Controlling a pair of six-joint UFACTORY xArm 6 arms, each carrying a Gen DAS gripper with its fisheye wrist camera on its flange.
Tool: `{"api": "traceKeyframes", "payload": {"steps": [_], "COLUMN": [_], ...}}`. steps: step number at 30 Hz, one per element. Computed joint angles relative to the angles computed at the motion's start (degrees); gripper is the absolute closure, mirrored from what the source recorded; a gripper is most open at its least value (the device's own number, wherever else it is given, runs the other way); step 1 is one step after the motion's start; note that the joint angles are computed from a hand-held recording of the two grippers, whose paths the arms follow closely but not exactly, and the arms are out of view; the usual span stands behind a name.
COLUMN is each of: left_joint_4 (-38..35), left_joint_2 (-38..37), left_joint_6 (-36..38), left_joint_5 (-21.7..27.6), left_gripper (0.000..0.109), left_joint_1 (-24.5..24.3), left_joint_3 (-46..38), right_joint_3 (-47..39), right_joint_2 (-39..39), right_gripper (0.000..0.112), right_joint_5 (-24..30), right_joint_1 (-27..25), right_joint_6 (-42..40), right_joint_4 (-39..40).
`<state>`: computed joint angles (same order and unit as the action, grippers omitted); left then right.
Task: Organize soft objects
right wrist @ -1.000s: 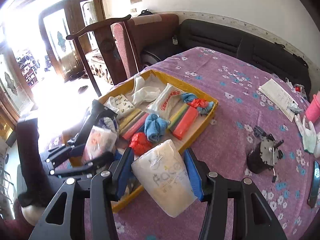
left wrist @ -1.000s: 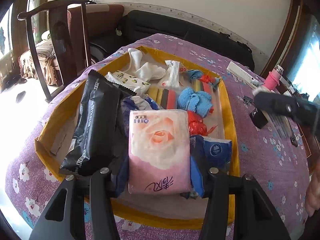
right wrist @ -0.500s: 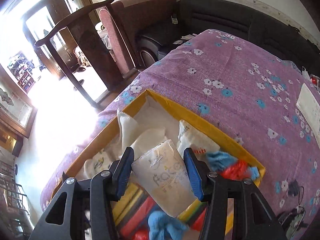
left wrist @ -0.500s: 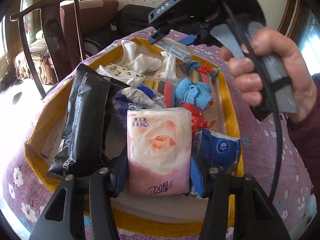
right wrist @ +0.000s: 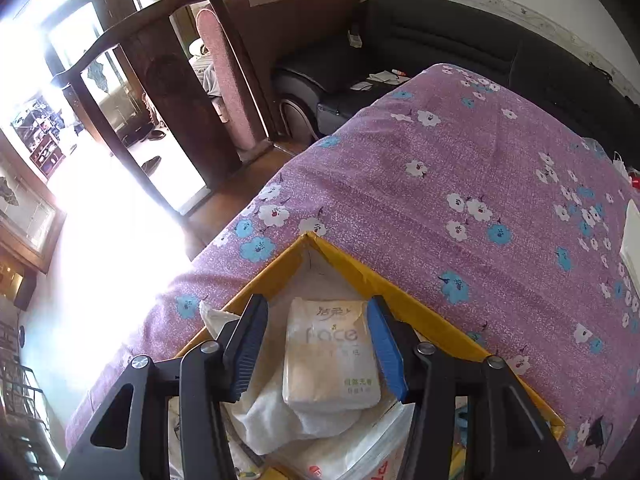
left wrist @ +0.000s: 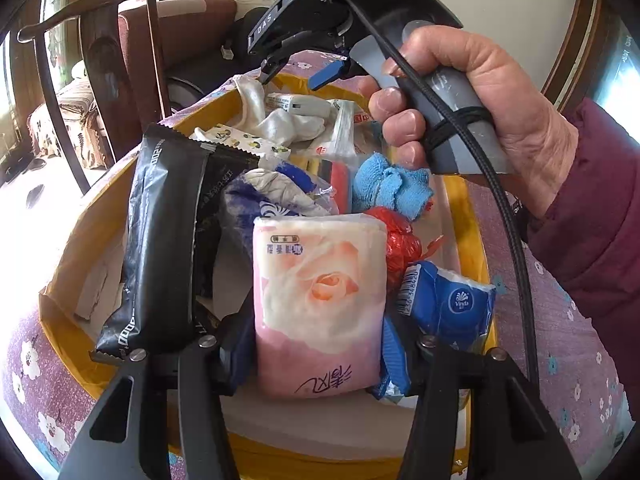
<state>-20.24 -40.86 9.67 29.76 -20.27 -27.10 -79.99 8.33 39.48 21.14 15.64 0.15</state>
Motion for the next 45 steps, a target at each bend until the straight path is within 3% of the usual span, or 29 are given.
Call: {"api": "traceKeyframes", "payload": {"steps": [4,7,9,11,19,26,36,45], "left_joint_4": [-0.81,1.63,4.50,4.52,13.91,23.29,42.70,71.97], "left_joint_2": [-0.55,-2.76,-4.40,-6.19,-12.88,-18.23,-21.88,-24.34], "left_joint_6": [-0.13,-3.01,-6.02,-7.01,-15.24,-23.36,-40.02,-66.94], "left_joint_5": [0.44,0.46,0.15,0.56,1.93,4.63,9.60,19.70], "left_gripper": [0.053,0.044,0.027,0.019,0.018,0.018,0.014,0.008], "left_joint_1": [0.14,-0.49,-0.83,-0.70,-1.48,-4.74,-15.38,-30.69], "left_joint_3": [-0.09,0.57,1.24,1.62,3.23,3.85,2.16,-0.46], "right_joint_3": [5.59,11.82,16.90,22.01,40.90,51.02,58.18,60.87], "right_joint_2": [-6.48,-13.77,-19.69,-25.67,-50.01,-66.04,-81.80,-94.10], "right_gripper": [0.050,0.045,0.044,0.042,0.037,0.035,0.032,0.027], "right_joint_5": [-2.74,-4.35,-4.68,-4.73,-1.22,4.80,14.86,29.28], "right_joint_1": [-1.24,-2.11,-2.29,-2.11,-0.41,3.75,13.58,28.18], "right_joint_6": [2.08,3.41,4.74,5.72,9.94,15.33,24.16,34.51], "right_joint_4": [0.98,0.05,-2.33,-4.94,-10.69,-15.94,-26.55,-38.81]}}
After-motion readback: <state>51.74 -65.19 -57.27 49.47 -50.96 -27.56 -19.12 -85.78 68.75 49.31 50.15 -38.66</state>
